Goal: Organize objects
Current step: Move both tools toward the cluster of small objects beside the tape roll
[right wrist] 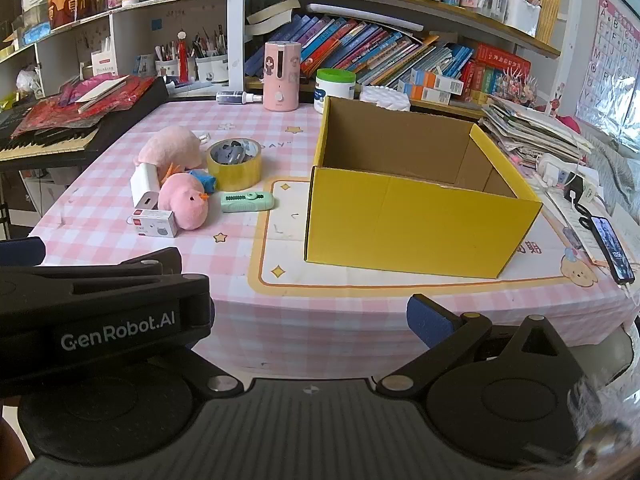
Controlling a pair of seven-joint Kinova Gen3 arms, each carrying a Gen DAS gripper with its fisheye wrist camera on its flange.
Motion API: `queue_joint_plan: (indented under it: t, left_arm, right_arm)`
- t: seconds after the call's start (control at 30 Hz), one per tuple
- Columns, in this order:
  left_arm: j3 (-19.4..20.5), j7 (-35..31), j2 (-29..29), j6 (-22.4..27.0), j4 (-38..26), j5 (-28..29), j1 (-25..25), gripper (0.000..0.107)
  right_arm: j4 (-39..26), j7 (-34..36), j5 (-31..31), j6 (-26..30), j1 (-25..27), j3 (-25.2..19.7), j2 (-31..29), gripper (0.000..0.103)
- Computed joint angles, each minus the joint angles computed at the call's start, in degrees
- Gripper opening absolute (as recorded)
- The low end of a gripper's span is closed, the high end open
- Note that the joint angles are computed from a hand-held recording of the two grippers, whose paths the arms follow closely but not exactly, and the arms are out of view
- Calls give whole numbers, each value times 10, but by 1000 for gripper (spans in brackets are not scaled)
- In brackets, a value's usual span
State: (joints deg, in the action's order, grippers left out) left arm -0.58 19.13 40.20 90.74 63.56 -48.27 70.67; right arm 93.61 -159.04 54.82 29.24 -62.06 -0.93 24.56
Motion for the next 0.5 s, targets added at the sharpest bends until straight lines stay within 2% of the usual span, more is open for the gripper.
queue_joint_plan:
  t: [0.5]
  left_arm:
    - [-1, 4, 0, 14, -4, -1, 6, 103]
  right_arm:
    - [5, -4, 5, 0, -1, -6, -8, 103]
